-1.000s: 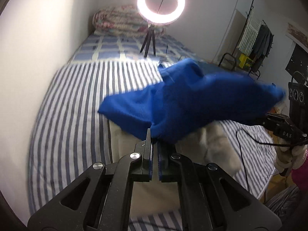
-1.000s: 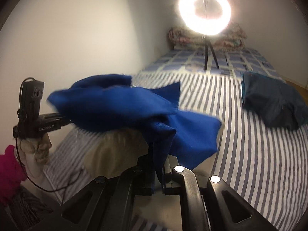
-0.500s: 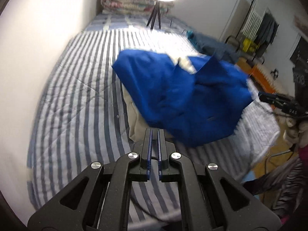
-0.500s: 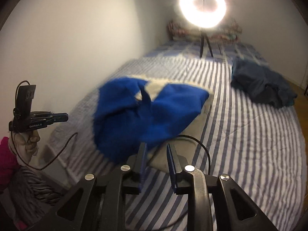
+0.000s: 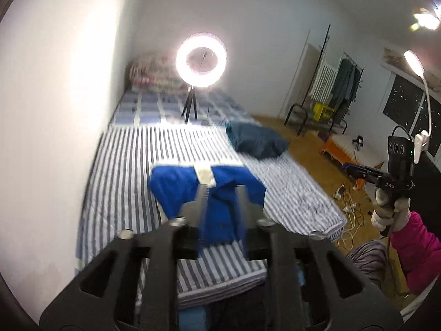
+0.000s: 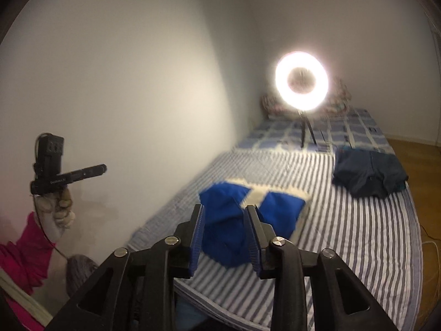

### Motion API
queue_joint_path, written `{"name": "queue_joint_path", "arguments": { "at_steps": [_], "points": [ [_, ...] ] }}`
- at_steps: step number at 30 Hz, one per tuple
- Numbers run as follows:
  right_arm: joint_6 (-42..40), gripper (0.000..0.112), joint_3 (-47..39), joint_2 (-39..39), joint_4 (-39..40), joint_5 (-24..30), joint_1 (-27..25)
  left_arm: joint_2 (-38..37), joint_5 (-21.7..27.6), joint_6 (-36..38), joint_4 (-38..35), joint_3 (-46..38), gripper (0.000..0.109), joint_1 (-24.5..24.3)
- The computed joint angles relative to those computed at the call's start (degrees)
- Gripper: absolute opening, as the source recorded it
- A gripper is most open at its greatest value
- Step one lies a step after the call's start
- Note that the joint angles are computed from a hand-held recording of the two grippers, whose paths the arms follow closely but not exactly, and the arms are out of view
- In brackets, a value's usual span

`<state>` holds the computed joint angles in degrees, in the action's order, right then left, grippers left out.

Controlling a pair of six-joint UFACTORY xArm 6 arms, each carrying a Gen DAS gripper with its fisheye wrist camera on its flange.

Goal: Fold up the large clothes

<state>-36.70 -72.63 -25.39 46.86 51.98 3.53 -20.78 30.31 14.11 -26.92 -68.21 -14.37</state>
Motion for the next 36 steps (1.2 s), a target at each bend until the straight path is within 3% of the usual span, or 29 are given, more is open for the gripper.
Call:
{"name": "queue_joint_path", "arguments": {
  "at_steps": [1,4,7,15,18,29,32,33,35,36],
  "points": [
    [0.0,0.044,-0.3,-0.3,0.4,-0.6,-0.2,0.0,-0.3,-0.3,0.8,-0.7,0.038,0.1],
    [-0.6,0.062,-0.3,0.0,2.2,-1.4,-0.5,0.7,-1.4,-0.8,2.2,-1.6,0.041,0.6],
    [1.8,0.063,0.9,2.5,2.1,-2.2,0.2,4.1,-1.4,-0.2,-1.8,-2.6,0.057,1.8],
    [9.1,0.064,1.6,15.4,-0.1,-7.3,3.1,21.9,-0.9,-2.6,-11.3,-10.4,0.057,5.2],
    [11.4,0.070,0.4,20.5,-0.5,-8.9,3.7,29.2,-0.4,-5.3,-13.3,-15.1,0.057,6.3],
    [17.4,0.072,-6.4,34.6,-0.8,-9.3,3.9,52.6,8.2,-13.5,-13.6,-37.4,0.057,9.0],
    [15.3,0.063,-8.1,36.9,2.4,-8.2,3.5,57.1,11.4,-13.9,-15.6,-42.0,0.057,9.3],
    [14.3,0.059,-8.8,37.8,3.9,-8.1,3.4,58.4,11.9,-14.0,-15.3,-43.4,0.055,9.2],
    [12.2,0.052,-9.6,38.7,5.9,-8.2,3.7,59.9,12.0,-11.8,-17.0,-45.1,0.027,8.9],
    [11.0,0.041,-10.4,39.4,6.2,-7.6,3.9,60.4,12.4,-11.3,-17.4,-45.7,0.007,8.8]
  ]
}}
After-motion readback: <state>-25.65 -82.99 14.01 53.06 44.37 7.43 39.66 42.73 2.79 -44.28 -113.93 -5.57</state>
